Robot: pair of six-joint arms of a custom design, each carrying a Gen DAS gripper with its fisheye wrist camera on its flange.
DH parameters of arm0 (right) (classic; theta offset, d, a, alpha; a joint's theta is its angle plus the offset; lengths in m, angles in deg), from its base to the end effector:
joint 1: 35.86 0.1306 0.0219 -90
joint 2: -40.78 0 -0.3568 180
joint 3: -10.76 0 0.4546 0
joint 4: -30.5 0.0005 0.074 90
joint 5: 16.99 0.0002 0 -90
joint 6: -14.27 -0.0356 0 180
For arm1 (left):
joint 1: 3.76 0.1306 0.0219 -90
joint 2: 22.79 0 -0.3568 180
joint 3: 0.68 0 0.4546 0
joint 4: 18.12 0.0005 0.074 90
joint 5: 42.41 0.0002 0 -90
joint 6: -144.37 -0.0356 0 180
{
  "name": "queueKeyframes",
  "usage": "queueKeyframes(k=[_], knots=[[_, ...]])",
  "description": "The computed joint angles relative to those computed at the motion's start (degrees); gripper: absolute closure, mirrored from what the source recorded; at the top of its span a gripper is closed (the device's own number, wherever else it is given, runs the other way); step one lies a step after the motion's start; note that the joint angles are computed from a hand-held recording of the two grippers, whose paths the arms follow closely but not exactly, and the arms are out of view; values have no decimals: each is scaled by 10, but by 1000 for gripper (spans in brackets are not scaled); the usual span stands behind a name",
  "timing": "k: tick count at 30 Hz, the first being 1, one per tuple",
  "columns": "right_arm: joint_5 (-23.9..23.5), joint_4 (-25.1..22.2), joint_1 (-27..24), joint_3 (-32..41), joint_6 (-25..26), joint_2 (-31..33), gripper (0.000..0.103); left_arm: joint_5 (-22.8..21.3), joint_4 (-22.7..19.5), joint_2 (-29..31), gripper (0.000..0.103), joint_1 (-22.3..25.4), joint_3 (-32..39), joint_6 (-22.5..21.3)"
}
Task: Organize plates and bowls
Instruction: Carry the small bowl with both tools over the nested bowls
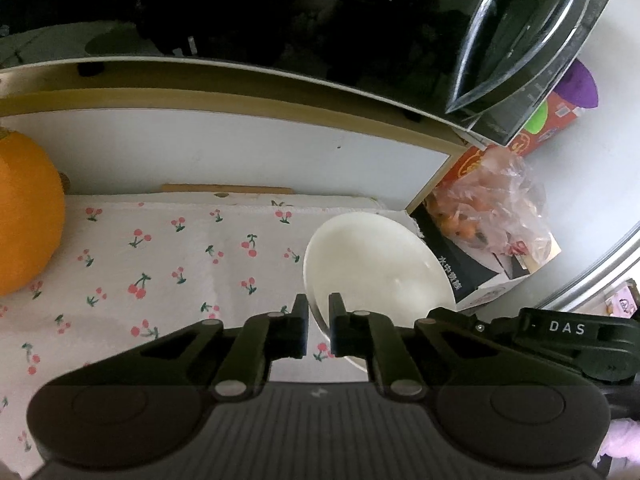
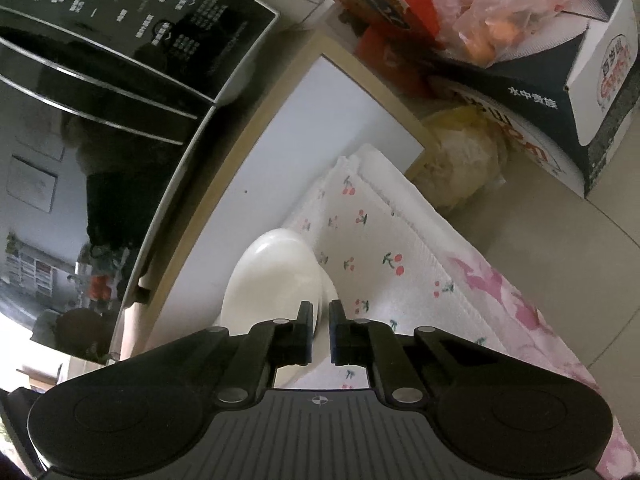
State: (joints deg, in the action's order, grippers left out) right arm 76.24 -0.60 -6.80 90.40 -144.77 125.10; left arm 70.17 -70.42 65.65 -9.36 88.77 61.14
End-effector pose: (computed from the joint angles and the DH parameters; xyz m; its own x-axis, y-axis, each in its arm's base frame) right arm 0.4631 0.2545 0.3843 -0.5984 0.7341 -0.3210 0.3181 0.5853 0.7458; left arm 0.5295 -0.0662 0.4118 -0.8100 -0.0300 -0.5857 0.2352 0.8982 -0.3713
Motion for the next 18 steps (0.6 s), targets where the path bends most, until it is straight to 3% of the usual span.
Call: queueKeyframes(k=[8, 18], knots=[[19, -35, 25, 14, 1, -21, 94, -5, -19, -43, 94, 9, -17, 18], [43, -81, 53, 18, -18, -51, 94, 4, -40, -94, 94, 14, -38, 3]])
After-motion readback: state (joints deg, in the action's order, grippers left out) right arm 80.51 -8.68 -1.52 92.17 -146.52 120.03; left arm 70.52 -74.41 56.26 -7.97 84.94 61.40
